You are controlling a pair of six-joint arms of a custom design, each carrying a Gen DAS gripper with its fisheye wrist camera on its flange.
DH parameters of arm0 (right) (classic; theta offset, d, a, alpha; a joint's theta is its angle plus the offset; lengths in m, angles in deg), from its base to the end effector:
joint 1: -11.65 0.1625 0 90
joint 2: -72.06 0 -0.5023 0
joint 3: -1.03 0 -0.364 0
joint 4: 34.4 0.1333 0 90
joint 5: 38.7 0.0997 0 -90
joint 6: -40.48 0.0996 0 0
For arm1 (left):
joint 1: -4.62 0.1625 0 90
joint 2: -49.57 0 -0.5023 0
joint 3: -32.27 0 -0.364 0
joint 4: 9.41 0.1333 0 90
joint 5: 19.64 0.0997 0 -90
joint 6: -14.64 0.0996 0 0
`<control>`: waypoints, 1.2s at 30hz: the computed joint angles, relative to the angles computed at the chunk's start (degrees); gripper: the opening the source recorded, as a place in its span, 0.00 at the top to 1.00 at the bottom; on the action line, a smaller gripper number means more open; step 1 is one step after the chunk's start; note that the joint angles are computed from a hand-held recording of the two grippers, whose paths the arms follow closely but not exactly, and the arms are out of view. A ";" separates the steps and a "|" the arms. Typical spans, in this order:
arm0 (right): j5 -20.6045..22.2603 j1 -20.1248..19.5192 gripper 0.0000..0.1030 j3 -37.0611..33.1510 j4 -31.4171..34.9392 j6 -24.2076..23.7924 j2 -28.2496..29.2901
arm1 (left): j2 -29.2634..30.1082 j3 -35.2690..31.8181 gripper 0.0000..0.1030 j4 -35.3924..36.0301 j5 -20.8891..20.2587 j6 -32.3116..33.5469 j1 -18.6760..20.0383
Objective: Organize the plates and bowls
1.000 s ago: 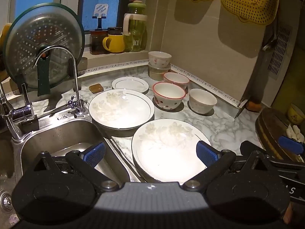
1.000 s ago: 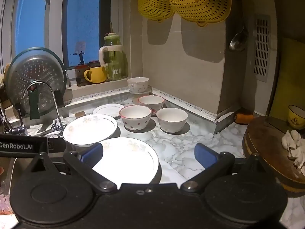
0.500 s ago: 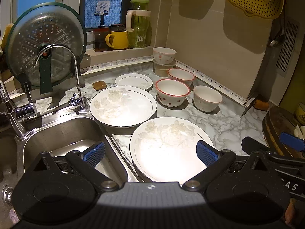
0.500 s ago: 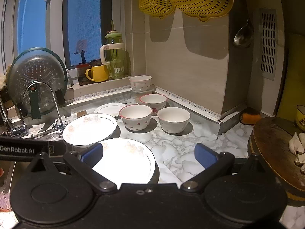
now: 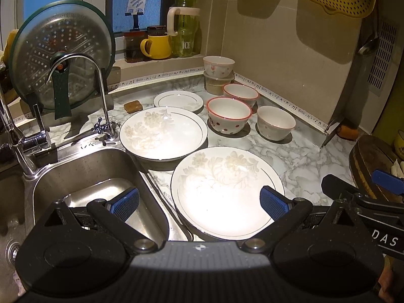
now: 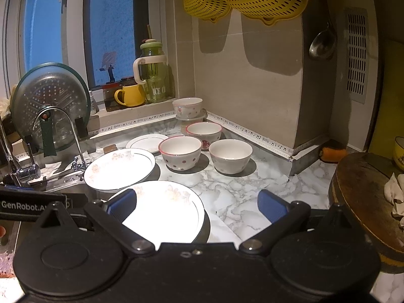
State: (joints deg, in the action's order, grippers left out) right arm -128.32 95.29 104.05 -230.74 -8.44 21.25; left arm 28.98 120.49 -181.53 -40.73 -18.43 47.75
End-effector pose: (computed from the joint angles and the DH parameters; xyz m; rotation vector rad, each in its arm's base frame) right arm 0.0579 -0.6902 0.2866 0.9032 -2.3075 1.1255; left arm -0.3666 -0.6534 -0.0072 0.0706 2.1122 -1.1331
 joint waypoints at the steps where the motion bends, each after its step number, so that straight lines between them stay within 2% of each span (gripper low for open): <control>1: -0.04 0.01 0.00 -0.07 0.17 0.03 -0.03 | -0.08 0.10 0.01 0.23 -0.21 -0.43 0.00; 13: 0.63 -0.33 0.00 0.27 1.81 -0.54 -0.88 | -0.59 0.50 0.01 2.09 -1.11 -2.71 0.02; 24: 0.89 -0.34 0.00 0.63 1.53 -0.45 -1.08 | -0.25 0.57 0.01 1.00 -0.32 -1.47 -0.36; 36: 1.06 -0.56 0.00 0.44 1.98 -0.57 -1.15 | -0.08 0.61 0.01 -0.29 -1.21 -1.59 -0.06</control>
